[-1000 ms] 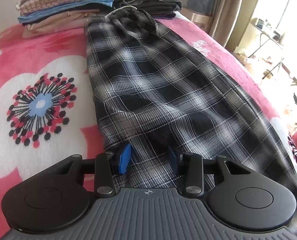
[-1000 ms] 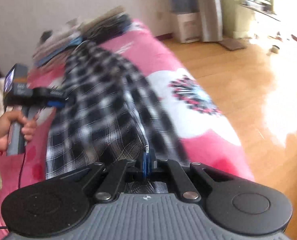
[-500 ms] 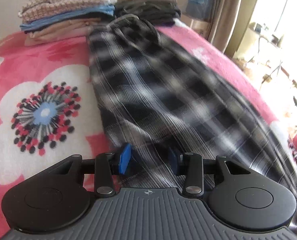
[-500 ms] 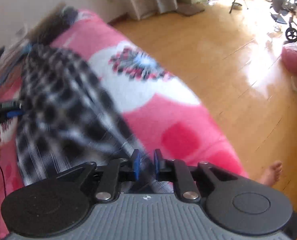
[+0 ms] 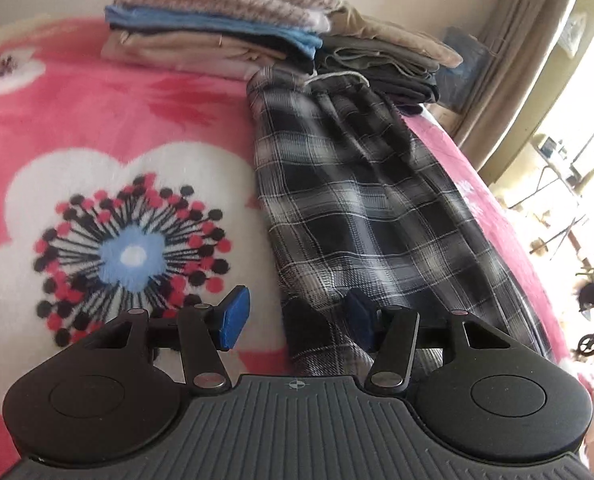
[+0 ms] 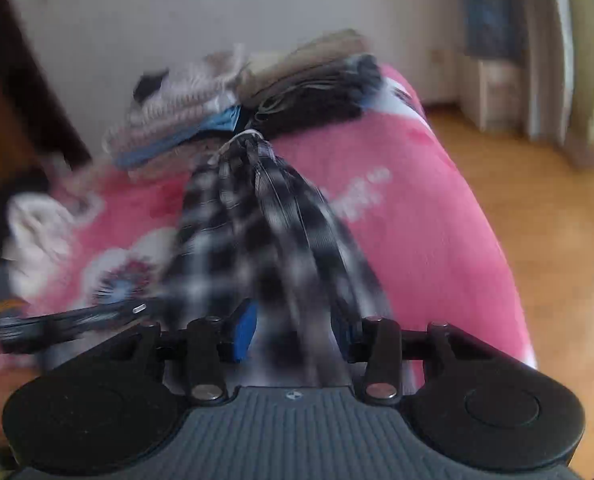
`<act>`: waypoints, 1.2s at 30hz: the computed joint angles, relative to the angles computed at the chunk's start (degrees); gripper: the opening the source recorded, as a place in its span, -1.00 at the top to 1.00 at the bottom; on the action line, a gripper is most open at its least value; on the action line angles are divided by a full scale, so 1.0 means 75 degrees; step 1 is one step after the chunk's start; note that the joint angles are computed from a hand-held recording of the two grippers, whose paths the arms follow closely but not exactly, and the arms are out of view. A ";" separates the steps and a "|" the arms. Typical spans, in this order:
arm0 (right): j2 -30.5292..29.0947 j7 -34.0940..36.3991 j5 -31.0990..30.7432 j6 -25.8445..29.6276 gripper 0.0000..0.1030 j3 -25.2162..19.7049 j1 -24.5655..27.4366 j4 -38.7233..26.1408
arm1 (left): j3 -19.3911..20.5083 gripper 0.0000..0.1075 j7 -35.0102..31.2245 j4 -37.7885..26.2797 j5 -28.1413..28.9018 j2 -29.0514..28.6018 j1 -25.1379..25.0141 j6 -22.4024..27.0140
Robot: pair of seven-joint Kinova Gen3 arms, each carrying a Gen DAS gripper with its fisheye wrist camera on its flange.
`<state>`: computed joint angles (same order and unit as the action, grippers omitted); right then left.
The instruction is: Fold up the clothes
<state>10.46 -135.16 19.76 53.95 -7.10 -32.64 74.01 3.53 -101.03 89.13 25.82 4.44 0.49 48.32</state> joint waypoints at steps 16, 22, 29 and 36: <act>0.1772 0.1121 0.0042 0.0296 0.40 0.0820 -0.0380 -0.1383 | 0.0141 -0.15 -0.1041 0.0266 0.0663 0.0214 -0.0112 -0.0782; 0.1956 0.1412 -0.0336 0.0522 0.35 0.0660 -0.0114 -0.1665 | 0.0148 -0.16 -0.1103 0.0331 0.0645 0.0211 -0.0069 -0.0947; 0.1489 0.1042 -0.0081 -0.0244 0.94 0.0763 -0.0242 -0.0886 | 0.0172 -0.16 -0.0947 0.0425 0.0364 0.0177 0.0063 -0.1209; 0.1562 0.1012 0.0806 0.0099 0.97 0.0791 -0.0640 -0.1029 | 0.0208 -0.16 -0.0706 0.0385 0.0068 0.0223 0.0177 -0.1324</act>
<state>22.17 -127.57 25.81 54.70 -1.16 -37.44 66.29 5.09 -106.32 92.02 26.33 6.11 1.81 38.39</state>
